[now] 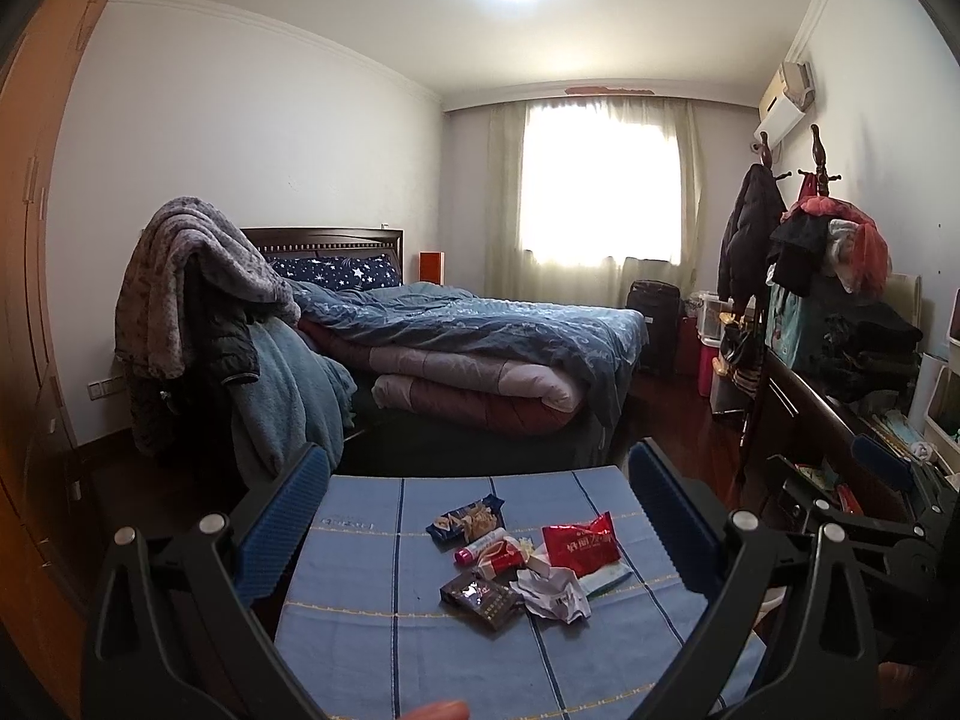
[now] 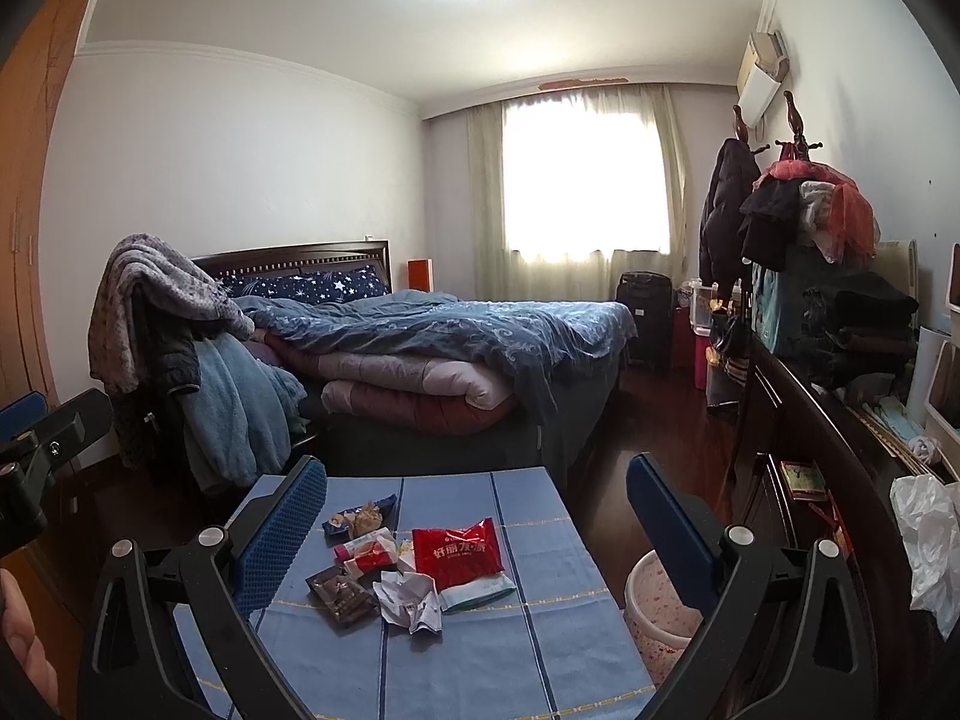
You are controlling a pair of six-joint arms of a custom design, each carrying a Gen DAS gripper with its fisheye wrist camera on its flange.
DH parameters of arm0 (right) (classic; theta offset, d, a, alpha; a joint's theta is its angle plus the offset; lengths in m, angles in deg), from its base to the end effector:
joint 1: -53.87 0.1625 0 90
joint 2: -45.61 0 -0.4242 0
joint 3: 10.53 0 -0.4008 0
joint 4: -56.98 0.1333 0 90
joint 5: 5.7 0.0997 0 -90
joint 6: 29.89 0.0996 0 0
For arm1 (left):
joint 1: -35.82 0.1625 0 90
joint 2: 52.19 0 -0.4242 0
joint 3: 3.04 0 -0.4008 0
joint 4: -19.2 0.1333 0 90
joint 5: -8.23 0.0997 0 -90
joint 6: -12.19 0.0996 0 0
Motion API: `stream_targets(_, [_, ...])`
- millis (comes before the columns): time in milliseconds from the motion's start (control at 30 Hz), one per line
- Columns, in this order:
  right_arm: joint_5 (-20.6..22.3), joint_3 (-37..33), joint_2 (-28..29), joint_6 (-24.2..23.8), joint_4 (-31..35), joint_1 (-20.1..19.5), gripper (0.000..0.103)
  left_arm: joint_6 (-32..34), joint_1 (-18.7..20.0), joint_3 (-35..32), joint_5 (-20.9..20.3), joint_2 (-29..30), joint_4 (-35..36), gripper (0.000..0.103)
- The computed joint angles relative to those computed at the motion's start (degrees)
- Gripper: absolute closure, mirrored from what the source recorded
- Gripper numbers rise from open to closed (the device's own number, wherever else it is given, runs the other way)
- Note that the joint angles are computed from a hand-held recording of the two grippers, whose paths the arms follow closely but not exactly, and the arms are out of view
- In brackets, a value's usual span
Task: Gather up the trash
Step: 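Grasp the brown cigarette pack with the left gripper while the right gripper approaches the crumpled paper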
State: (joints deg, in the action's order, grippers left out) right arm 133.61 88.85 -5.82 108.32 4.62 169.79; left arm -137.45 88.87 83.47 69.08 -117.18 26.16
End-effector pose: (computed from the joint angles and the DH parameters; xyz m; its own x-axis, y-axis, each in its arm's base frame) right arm 0.3166 -0.5192 0.1021 -0.7060 0.3406 0.6210 -0.5859 0.2116 -0.7822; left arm -0.2040 -0.5737 0.2708 -0.6794 0.3504 -0.6447 0.7302 0.2364 -0.6410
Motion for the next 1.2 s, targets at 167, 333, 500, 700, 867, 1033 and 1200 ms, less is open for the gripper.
stream_targets(167, [0.23,-2.09,0.36,2.46,4.02,-1.1,0.004,0.03,0.29,-2.35,-0.35,2.51,1.61,0.003])
stream_targets(333, [0.87,-5.08,1.3,5.98,9.74,-2.65,0.004,-0.28,1.44,-6.43,-0.16,6.65,4.07,0.003])
stream_targets(500, [2.03,-9.77,3.42,10.23,18.31,-5.28,0.004,-1.98,4.22,-12.2,-0.77,12.72,8.27,0.003])
stream_targets(700, [4.01,-16.25,7.48,16.42,29.23,-9.14,0.004,-6.59,9.23,-25.05,-3.03,24.57,17.86,0.003])
stream_targets(867, [3.92,-21.43,10.58,20.93,37.19,-11.77,0.004,-7.45,12.64,-36.83,-3.34,34.5,24.75,0.004])
stream_targets(1033, [3.36,-26.31,13.57,24.22,43.4,-13.8,0.004,-7.66,14.53,-50.59,-3.9,44.87,34.24,0.004])
stream_targets(1200, [2.13,-29.95,15.72,26.86,48.84,-15.26,0.004,-11.11,15.28,-69.08,-6.96,56.08,43.94,0.004])
